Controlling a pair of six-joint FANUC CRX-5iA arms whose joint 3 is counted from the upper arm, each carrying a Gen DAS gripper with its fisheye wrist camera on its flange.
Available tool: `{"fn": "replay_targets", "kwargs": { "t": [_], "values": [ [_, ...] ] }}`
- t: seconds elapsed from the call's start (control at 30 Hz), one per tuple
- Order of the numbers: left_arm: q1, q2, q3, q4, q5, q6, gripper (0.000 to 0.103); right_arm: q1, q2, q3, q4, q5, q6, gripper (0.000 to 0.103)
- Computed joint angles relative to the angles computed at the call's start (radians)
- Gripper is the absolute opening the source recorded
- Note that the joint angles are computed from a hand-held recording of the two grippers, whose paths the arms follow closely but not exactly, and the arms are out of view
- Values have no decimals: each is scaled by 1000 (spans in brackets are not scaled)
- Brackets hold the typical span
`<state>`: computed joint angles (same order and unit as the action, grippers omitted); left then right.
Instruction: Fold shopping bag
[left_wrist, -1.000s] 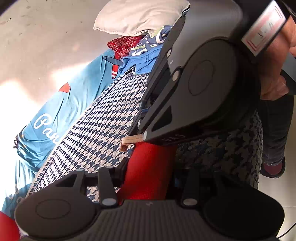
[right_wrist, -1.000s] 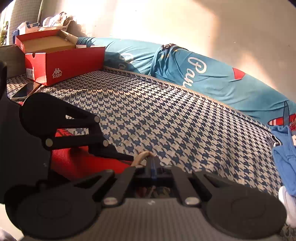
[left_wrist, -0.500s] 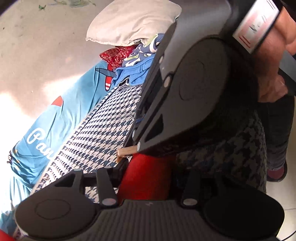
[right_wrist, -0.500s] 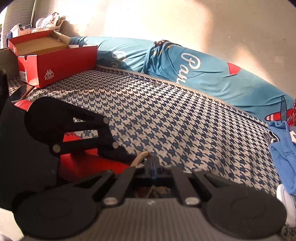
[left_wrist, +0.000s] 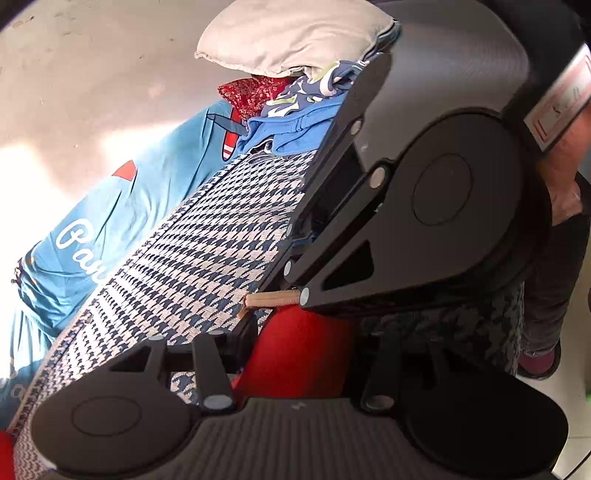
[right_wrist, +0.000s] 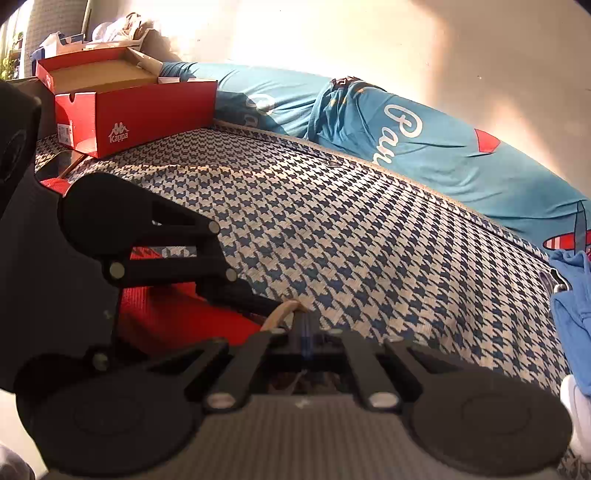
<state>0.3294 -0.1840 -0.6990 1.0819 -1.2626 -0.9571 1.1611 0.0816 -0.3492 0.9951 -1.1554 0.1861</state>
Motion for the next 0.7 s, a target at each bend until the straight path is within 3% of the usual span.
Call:
{"fn": "replay_targets", "kwargs": {
  "t": [0.13,0.47,0.7],
  "values": [
    [29,20,9,-8,-34,24,45,6,6,11,-2,-15,18,3],
    [-38,59,23,33,6,60,46,19,-9,22,-20,-26,19,3],
    [-32,62,22,33,1,58,46,22,-27,19,-27,-29,-4,6]
  ]
}}
